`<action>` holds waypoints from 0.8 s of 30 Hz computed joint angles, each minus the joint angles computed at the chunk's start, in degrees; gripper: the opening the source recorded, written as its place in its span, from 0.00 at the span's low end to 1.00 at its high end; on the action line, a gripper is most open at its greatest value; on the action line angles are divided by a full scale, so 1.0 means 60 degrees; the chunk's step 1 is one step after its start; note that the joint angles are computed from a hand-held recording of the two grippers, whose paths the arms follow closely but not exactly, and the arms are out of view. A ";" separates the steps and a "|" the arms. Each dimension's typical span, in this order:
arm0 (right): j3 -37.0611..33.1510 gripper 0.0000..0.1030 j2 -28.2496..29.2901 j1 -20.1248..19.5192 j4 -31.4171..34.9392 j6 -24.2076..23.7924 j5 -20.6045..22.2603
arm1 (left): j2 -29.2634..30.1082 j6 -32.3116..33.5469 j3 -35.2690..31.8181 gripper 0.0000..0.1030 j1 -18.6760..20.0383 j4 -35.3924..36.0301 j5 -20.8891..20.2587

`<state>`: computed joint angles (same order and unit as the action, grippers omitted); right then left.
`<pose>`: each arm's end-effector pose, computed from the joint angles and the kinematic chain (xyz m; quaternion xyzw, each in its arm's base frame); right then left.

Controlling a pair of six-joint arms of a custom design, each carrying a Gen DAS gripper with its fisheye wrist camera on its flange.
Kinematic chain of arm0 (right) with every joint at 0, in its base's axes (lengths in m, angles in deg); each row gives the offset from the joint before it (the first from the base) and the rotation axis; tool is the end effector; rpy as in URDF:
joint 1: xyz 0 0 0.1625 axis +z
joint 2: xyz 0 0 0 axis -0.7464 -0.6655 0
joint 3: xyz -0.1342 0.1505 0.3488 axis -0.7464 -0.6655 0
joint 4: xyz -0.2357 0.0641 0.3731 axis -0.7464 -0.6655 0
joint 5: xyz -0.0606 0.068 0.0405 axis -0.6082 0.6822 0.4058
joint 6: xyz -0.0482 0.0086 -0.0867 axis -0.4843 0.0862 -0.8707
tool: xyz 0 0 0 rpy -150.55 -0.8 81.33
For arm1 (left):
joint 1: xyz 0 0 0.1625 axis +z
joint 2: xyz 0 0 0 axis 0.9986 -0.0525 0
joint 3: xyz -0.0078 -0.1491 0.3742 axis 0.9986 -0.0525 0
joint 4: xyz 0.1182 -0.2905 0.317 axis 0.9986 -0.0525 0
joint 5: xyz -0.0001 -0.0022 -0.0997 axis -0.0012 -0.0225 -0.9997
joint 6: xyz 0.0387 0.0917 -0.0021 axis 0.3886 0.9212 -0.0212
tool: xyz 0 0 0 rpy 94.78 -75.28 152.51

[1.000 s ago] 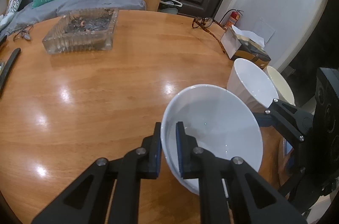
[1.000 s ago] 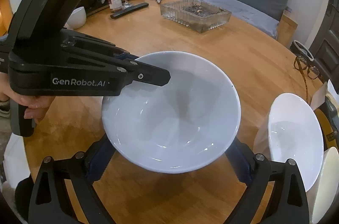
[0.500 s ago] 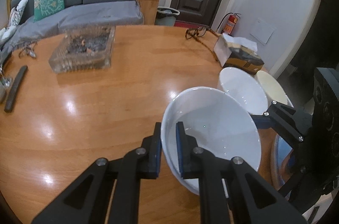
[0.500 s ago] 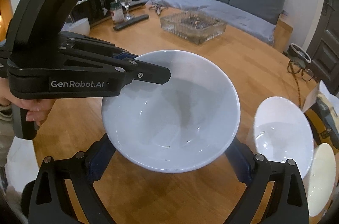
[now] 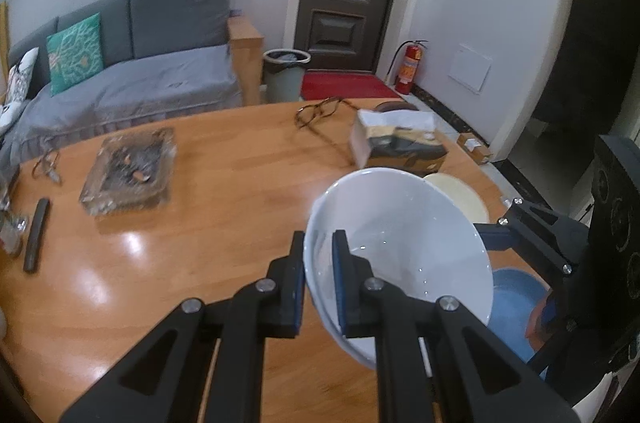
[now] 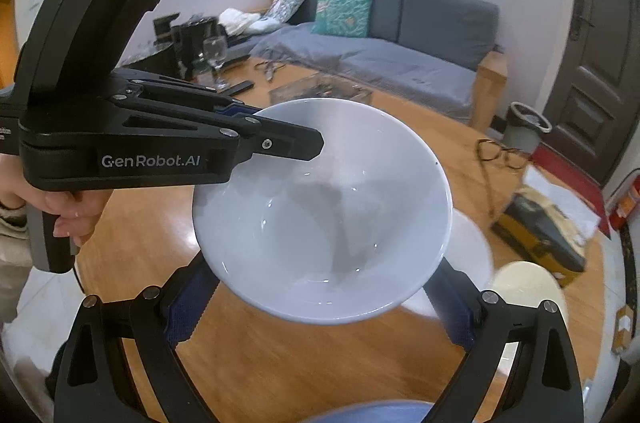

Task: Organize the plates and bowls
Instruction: 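Lift the white bowl with the left gripper and carry it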

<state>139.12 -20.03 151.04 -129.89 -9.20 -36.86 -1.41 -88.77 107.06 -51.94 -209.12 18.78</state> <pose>0.1935 -0.3991 0.1786 0.4128 -0.8472 0.2382 0.2348 -0.2847 -0.4386 0.1316 0.2953 0.8891 -0.2839 0.2043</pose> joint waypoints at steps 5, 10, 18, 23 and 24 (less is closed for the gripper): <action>0.0293 0.91 -0.1084 -0.0432 0.0184 -0.0223 0.0060 | 0.0921 0.0117 -0.0698 0.10 -0.0228 -0.0209 -0.0196; 0.0468 0.91 -0.1959 -0.0950 0.0372 -0.0514 0.0140 | 0.1856 0.0243 -0.1413 0.10 -0.0346 -0.0446 -0.0435; 0.0417 0.91 -0.2518 -0.1732 0.0457 -0.1044 0.0247 | 0.3153 0.0457 -0.2386 0.10 -0.0322 -0.0702 -0.0631; 0.0307 0.91 -0.2507 -0.2212 0.0472 -0.1170 0.0386 | 0.3770 0.0519 -0.2935 0.10 -0.0126 -0.0605 -0.0803; 0.0244 0.91 -0.2462 -0.2281 0.0495 -0.1190 0.0395 | 0.3880 0.0541 -0.3038 0.10 -0.0084 -0.0576 -0.0834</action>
